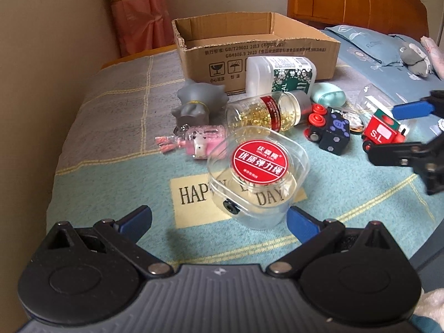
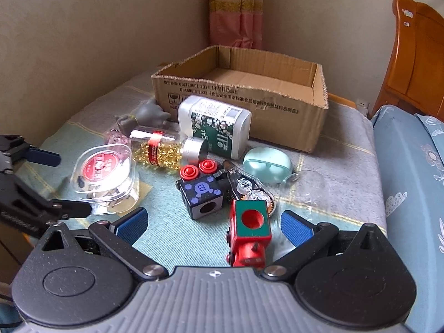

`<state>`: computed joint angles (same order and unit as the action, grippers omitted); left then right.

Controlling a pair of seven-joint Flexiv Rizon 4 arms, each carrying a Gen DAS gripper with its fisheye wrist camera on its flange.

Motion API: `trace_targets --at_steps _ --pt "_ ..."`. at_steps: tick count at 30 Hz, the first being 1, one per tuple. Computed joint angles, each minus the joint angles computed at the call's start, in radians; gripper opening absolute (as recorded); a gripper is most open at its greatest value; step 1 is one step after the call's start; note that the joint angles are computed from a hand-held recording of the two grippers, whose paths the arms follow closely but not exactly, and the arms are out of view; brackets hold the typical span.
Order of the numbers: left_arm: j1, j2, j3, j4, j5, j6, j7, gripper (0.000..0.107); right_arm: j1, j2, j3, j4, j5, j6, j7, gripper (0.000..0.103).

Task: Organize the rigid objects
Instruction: 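Grasp the clear red-labelled tub with left tool while right tool grasps the red S.L train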

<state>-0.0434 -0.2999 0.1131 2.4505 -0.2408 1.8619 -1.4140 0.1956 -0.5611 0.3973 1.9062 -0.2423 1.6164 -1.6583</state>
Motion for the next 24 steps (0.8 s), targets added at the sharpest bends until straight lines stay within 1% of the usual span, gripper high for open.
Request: trace_targets --at_steps 2,3,8,9,10,12,13,14,18,20,23,24 --pt "0.067 0.012 -0.053 0.012 0.039 0.011 -0.015 0.102 0.015 -0.005 -0.012 -0.011 -0.004 -0.025 0.005 0.103" --pt "0.102 0.018 -0.080 0.018 0.062 0.015 -0.024 0.102 0.007 -0.006 0.002 -0.016 -0.001 -0.043 0.001 0.103" --pt "0.194 0.031 -0.147 0.026 0.149 0.024 -0.049 0.102 -0.029 0.006 0.069 -0.001 0.025 -0.063 -0.067 0.103" --pt "0.197 0.031 -0.147 0.026 0.158 0.025 -0.051 0.102 -0.043 0.007 0.091 0.000 0.030 -0.071 -0.088 0.103" --pt "0.204 0.031 -0.151 0.026 0.169 0.026 -0.054 0.102 -0.068 0.004 0.129 -0.006 0.040 -0.092 -0.115 0.103" --pt "0.236 0.034 -0.174 0.029 0.195 0.027 -0.065 0.102 -0.125 -0.010 0.213 -0.025 0.078 -0.144 -0.173 0.103" --pt "0.250 0.035 -0.183 0.031 0.206 0.028 -0.072 0.102 -0.139 -0.014 0.240 -0.031 0.096 -0.160 -0.198 0.103" --pt "0.266 0.036 -0.194 0.033 0.219 0.031 -0.080 0.102 -0.130 -0.009 0.234 -0.029 0.104 -0.163 -0.207 0.103" --pt "0.345 0.036 -0.252 0.038 0.278 0.036 -0.112 0.102 -0.018 0.022 0.101 -0.006 0.116 -0.139 -0.181 0.103" --pt "0.360 0.030 -0.262 0.035 0.296 0.034 -0.119 0.102 0.043 0.032 0.024 0.011 0.110 -0.127 -0.149 0.103" --pt "0.389 0.016 -0.287 0.028 0.319 0.039 -0.130 0.102 0.109 0.031 -0.066 0.037 0.082 -0.113 -0.110 0.103" --pt "0.394 0.010 -0.292 0.023 0.324 0.037 -0.132 0.102 0.103 0.025 -0.061 0.040 0.081 -0.109 -0.107 0.103"
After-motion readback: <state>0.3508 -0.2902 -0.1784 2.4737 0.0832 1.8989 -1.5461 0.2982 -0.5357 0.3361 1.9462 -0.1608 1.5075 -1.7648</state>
